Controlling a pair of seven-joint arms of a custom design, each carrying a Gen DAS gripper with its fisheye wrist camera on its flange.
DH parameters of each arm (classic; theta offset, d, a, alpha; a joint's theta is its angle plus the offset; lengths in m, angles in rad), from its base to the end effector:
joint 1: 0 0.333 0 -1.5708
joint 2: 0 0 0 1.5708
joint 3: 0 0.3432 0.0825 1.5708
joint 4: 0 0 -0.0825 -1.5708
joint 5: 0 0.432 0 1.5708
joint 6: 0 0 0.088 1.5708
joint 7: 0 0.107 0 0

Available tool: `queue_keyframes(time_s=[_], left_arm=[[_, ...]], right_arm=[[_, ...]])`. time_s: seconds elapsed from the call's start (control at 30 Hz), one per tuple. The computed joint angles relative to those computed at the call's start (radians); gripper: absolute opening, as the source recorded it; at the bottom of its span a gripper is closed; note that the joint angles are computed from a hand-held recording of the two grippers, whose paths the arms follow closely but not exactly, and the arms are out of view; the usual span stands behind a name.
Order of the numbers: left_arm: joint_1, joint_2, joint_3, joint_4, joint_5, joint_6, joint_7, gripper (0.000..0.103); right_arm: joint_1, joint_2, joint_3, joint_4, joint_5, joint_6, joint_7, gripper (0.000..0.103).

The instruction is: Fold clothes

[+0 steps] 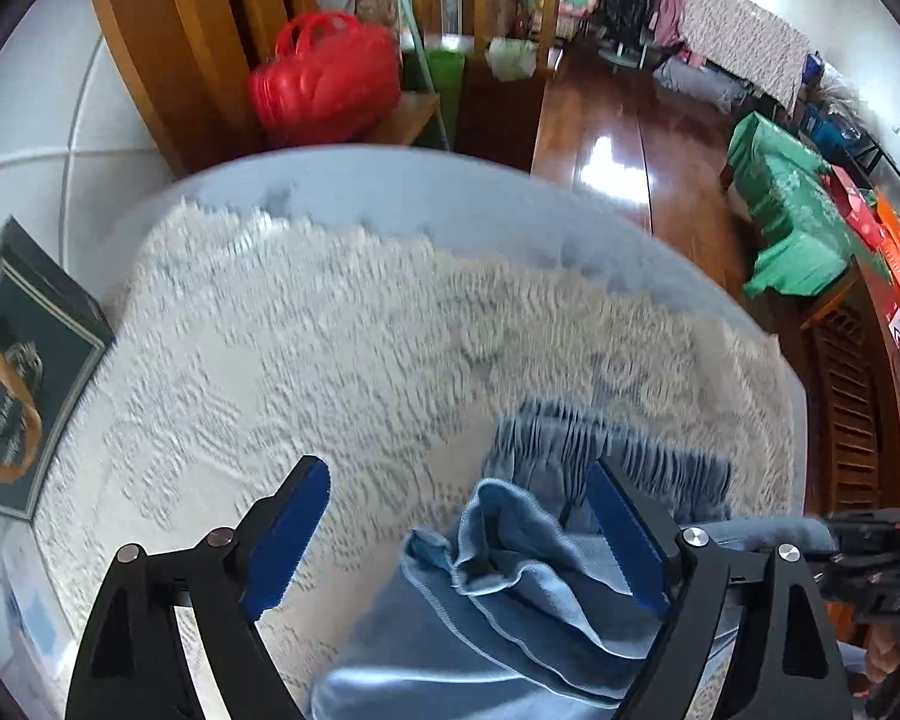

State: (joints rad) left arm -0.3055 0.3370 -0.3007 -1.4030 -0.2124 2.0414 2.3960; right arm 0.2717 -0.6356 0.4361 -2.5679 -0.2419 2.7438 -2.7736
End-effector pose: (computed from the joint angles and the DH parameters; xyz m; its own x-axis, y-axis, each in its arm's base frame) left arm 0.6246 -0.4040 0.5738 -0.9715 -0.2371 -0.0071 -0.2124 0.8828 -0.4189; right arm 0.3211 0.3136 0.5420 -0.5410 -0.4413 -0.7160 -0.4327 0.8760 -0.2130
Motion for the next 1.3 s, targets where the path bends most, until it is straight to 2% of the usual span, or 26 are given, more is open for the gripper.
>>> queue_keyframes(time_s=[0.03, 0.07, 0.17, 0.27, 0.33, 0.37, 0.4, 0.57, 0.63, 0.67, 0.77, 0.83, 0.87, 0.93, 0.97, 1.03, 1.07, 1.1, 1.17, 1.2, 1.3], left_arm=[[0.003, -0.002, -0.002, 0.006, -0.007, -0.002, 0.005, 0.089], [0.008, -0.006, -0.003, 0.009, -0.015, -0.004, 0.013, 0.089], [0.030, -0.035, 0.001, -0.011, -0.037, -0.001, 0.051, 0.089], [0.052, -0.068, 0.015, -0.049, -0.045, 0.003, 0.083, 0.089], [0.069, -0.100, 0.028, -0.098, -0.047, 0.013, 0.095, 0.089], [0.078, -0.118, 0.034, -0.125, -0.051, 0.017, 0.100, 0.089], [0.088, -0.134, 0.041, -0.152, -0.054, 0.021, 0.106, 0.089], [0.147, -0.219, 0.084, -0.285, -0.081, 0.030, 0.155, 0.089], [0.177, -0.243, 0.110, -0.325, -0.080, 0.026, 0.173, 0.089], [0.188, -0.252, 0.120, -0.343, -0.073, 0.031, 0.180, 0.089], [0.229, -0.242, 0.154, -0.350, -0.021, 0.040, 0.173, 0.089], [0.263, -0.223, 0.175, -0.340, 0.000, 0.041, 0.176, 0.089], [0.280, -0.218, 0.178, -0.335, -0.015, 0.037, 0.199, 0.089], [0.313, -0.206, 0.185, -0.323, -0.046, 0.026, 0.248, 0.089], [0.330, -0.204, 0.184, -0.319, -0.075, 0.017, 0.297, 0.089], [0.357, -0.201, 0.183, -0.316, -0.121, 0.004, 0.394, 0.089], [0.367, -0.199, 0.183, -0.317, -0.139, 0.000, 0.442, 0.089], [0.377, -0.195, 0.183, -0.316, -0.157, -0.009, 0.490, 0.089], [0.399, -0.173, 0.185, -0.295, -0.185, -0.060, 0.578, 0.090], [0.410, -0.161, 0.186, -0.284, -0.196, -0.087, 0.620, 0.090], [0.426, -0.134, 0.185, -0.263, -0.192, -0.135, 0.696, 0.091]], right_arm=[[-0.011, -0.030, 0.008, -0.001, -0.009, -0.032, 0.009, 0.053], [-0.012, -0.054, 0.009, 0.010, -0.014, -0.089, 0.005, 0.071], [0.011, -0.074, -0.007, 0.067, -0.037, -0.246, -0.068, 0.074], [0.055, 0.002, -0.027, 0.169, -0.065, -0.355, -0.224, 0.074], [0.081, 0.072, -0.033, 0.242, -0.083, -0.403, -0.321, 0.068], [0.092, 0.111, -0.040, 0.267, -0.087, -0.393, -0.354, 0.050], [0.105, 0.146, -0.050, 0.288, -0.088, -0.380, -0.386, 0.038], [0.154, 0.274, -0.126, 0.308, -0.025, -0.223, -0.491, 0.036], [0.162, 0.308, -0.147, 0.306, 0.012, -0.210, -0.508, 0.036], [0.160, 0.318, -0.151, 0.308, 0.023, -0.241, -0.504, 0.036], [0.133, 0.312, -0.130, 0.315, 0.006, -0.430, -0.408, 0.036], [0.133, 0.257, -0.123, 0.260, -0.015, -0.414, -0.288, 0.036], [0.143, 0.250, -0.114, 0.268, -0.047, -0.437, -0.242, 0.036], [0.136, 0.282, -0.044, 0.355, -0.119, -0.559, -0.201, 0.036], [0.149, 0.303, -0.031, 0.383, -0.147, -0.571, -0.181, 0.037], [0.178, 0.374, 0.014, 0.460, -0.215, -0.579, -0.104, 0.039], [0.193, 0.416, 0.036, 0.505, -0.252, -0.591, -0.063, 0.046], [0.211, 0.475, 0.062, 0.561, -0.282, -0.624, -0.009, 0.059], [0.259, 0.603, 0.104, 0.685, -0.349, -0.697, 0.095, 0.071], [0.291, 0.669, 0.116, 0.750, -0.383, -0.736, 0.143, 0.074], [0.390, 0.843, 0.111, 0.927, -0.435, -0.834, 0.277, 0.075]])
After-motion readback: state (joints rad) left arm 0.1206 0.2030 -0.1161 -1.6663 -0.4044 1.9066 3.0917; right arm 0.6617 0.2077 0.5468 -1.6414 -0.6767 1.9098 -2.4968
